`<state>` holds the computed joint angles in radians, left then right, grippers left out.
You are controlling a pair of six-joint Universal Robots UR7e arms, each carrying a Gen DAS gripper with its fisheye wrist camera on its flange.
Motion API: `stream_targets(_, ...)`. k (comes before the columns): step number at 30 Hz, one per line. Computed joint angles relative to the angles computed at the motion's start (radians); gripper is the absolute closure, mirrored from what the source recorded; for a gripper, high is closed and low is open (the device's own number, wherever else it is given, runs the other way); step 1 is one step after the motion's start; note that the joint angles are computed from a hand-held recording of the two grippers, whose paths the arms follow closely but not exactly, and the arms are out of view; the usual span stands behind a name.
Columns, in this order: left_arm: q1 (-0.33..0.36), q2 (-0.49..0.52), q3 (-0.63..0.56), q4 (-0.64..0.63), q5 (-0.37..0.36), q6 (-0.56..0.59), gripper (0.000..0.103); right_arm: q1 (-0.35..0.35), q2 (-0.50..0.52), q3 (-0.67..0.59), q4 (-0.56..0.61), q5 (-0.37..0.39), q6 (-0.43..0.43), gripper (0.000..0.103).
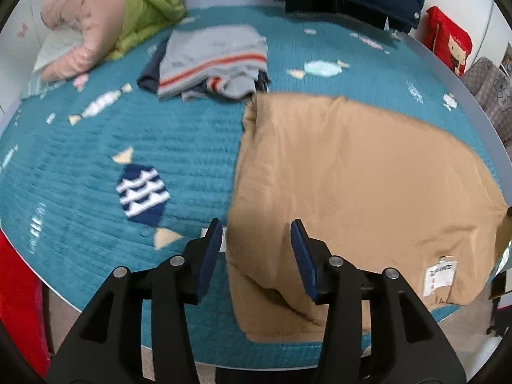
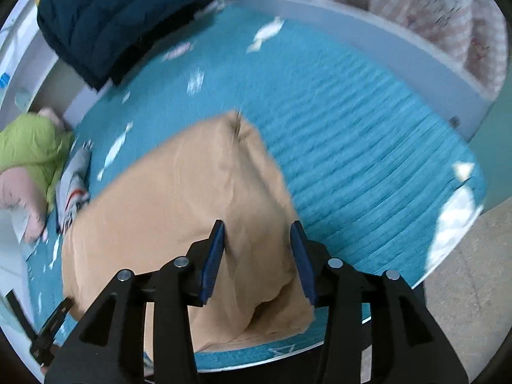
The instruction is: Fold large clothes
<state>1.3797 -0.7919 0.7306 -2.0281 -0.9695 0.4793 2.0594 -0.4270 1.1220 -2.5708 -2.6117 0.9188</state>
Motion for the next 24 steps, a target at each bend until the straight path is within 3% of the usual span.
stream_targets(3, -0.01, -0.029, 0.02, -0.001, -0.06, 0.032, 0.057, 0.02, 0.021, -0.028, -0.1, -0.013, -0.126, 0.063)
stream_targets(5, -0.016, -0.041, 0.028, 0.016, -0.119, 0.056, 0.058, 0.025, 0.046, -0.085, -0.024, -0.021, -0.162, 0.064)
stream_targets(7, -0.025, -0.042, 0.047, 0.014, -0.119, 0.082, 0.058, 0.021, 0.088, -0.164, 0.101, -0.014, -0.173, 0.07)
stream_targets(9, -0.028, -0.029, 0.062, 0.005, -0.084, 0.093, 0.059, 0.007, 0.11, -0.215, 0.236, 0.014, -0.117, 0.076)
stream_targets(11, -0.02, 0.002, 0.037, 0.052, -0.049, 0.068, 0.075, -0.012, 0.123, -0.246, 0.377, 0.041, -0.016, 0.076)
stream_targets(12, -0.015, 0.018, 0.032, 0.064, -0.007, 0.06, 0.078, -0.022, 0.124, -0.245, 0.418, 0.054, 0.02, 0.076)
stream_targets(14, 0.004, 0.034, 0.039, 0.039, 0.019, 0.077, 0.085, -0.043, 0.106, -0.189, 0.374, 0.105, 0.065, 0.078)
stream_targets(16, 0.034, 0.036, 0.059, -0.008, -0.03, 0.087, 0.085, -0.053, 0.101, -0.132, 0.248, 0.124, 0.035, 0.078)
stream_targets(19, 0.026, -0.005, 0.201, -0.204, 0.01, 0.214, 0.085, -0.044, 0.122, -0.165, 0.292, 0.087, 0.03, 0.078)
stream_targets(24, 0.004, -0.025, 0.252, -0.278, 0.059, 0.304, 0.085, -0.025, 0.122, -0.191, 0.296, 0.075, 0.042, 0.077)
